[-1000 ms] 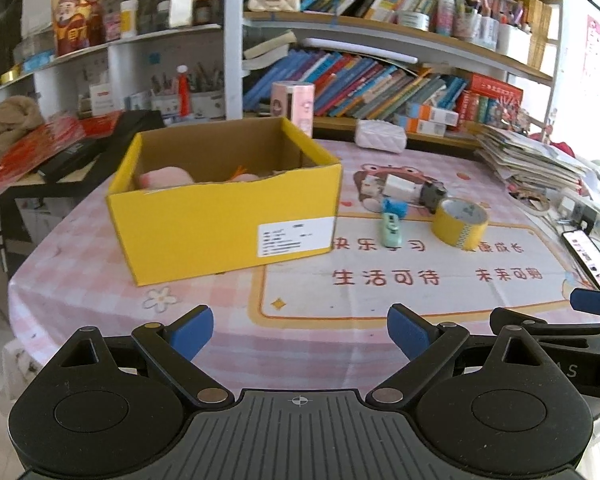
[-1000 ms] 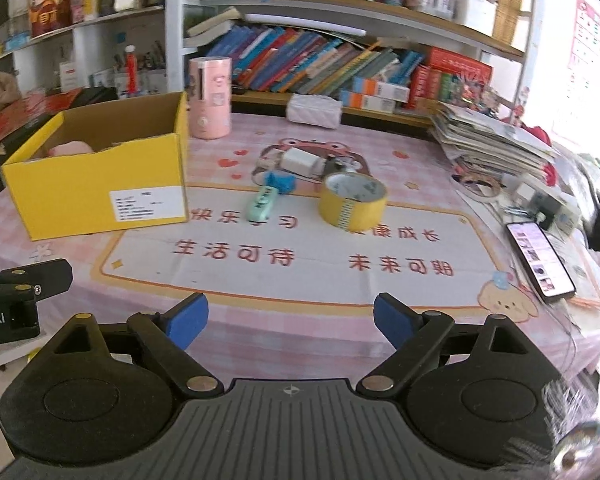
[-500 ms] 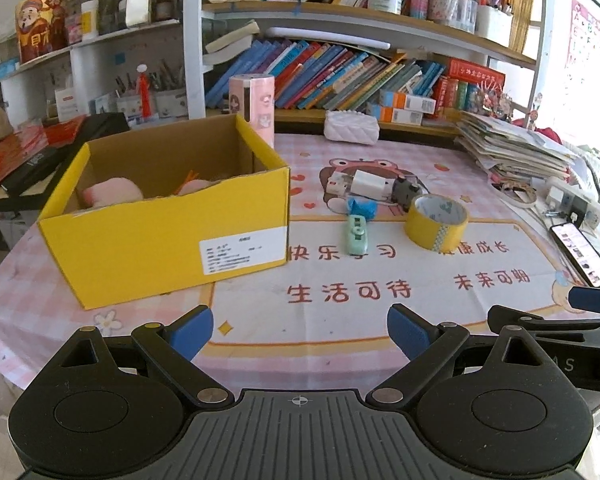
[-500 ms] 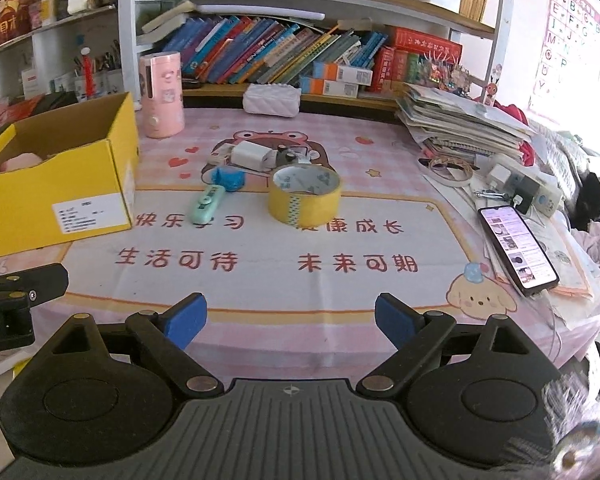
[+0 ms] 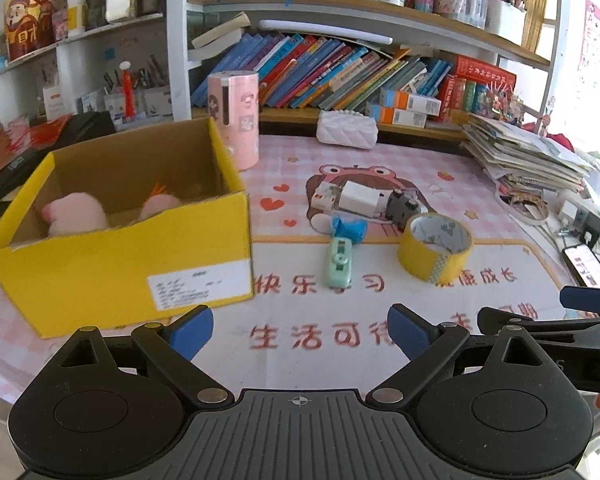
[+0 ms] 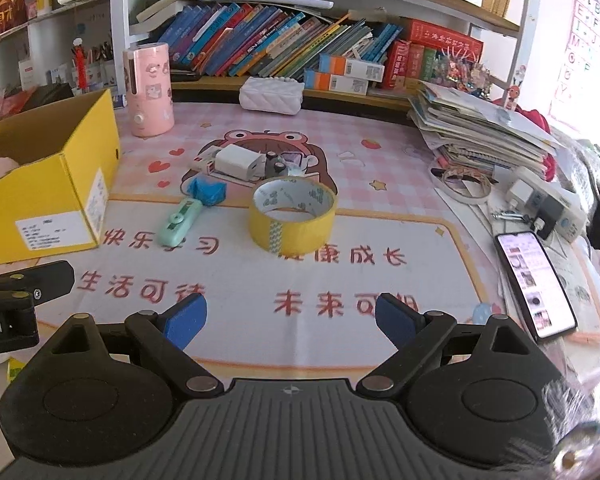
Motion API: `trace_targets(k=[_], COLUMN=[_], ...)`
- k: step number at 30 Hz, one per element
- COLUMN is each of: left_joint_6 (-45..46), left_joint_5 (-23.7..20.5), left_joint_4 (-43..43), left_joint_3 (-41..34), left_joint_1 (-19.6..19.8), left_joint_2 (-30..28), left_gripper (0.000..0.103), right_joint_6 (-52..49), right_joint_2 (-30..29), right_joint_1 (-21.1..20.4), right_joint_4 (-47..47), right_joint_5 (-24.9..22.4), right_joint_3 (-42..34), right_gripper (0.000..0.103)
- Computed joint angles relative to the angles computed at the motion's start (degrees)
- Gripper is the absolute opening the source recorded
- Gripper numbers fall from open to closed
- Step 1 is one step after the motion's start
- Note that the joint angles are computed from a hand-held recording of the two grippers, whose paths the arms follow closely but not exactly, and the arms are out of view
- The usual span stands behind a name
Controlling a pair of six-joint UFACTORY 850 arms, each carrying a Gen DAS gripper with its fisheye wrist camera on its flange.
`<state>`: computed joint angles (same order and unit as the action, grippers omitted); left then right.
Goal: Organize objects
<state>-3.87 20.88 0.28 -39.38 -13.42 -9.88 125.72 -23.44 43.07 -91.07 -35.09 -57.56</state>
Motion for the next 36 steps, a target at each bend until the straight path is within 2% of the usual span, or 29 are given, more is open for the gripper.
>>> trace_targets(k=[7,16,23,27,31,36], left_joint_6=[5.6,19.0,41.9,49.1,53.2,60.7], left_joint_5=[-0.3,-2.1,-5.1,-6.0,-7.1,-8.7], left_joint_4=[-7.3,-23.2,-45.1,-52.8,-57.0,-64.8], left_joint_3=[-4.7,-10.2,-14.8,-16.4,-17.9,-20.1], left_joint_1=[-2.8,-5.9,-7.3,-7.5,-7.7,-7.7], left_joint_2=[-3.9,-8.2,-11.8,-13.2,-14.5,-16.4], left_gripper=[0.096,0.096,0.095,0.093,0.093,0.085], right_joint_6=[1.1,3.3,4.5,4.7,-1.7,-12.5], right_joint_2=[-0.8,-2.8,-6.0,-8.3,-11.1,-14.2], right_joint_1=[-4.9,-10.3,-13.5,-14.8,-15.7,-16.5], right_joint_4=[-5.8,-13.9,-19.4,-21.8,-18.2,-11.2], right_joint_5=[4.4,11.1,16.4,19.2,21.7,24.5], right_joint_3=[-1.0,-3.3,-7.1,-9.8,-13.4,-17.3], right_gripper=[0.09,0.09,0.091,0.092,0.094,0.095])
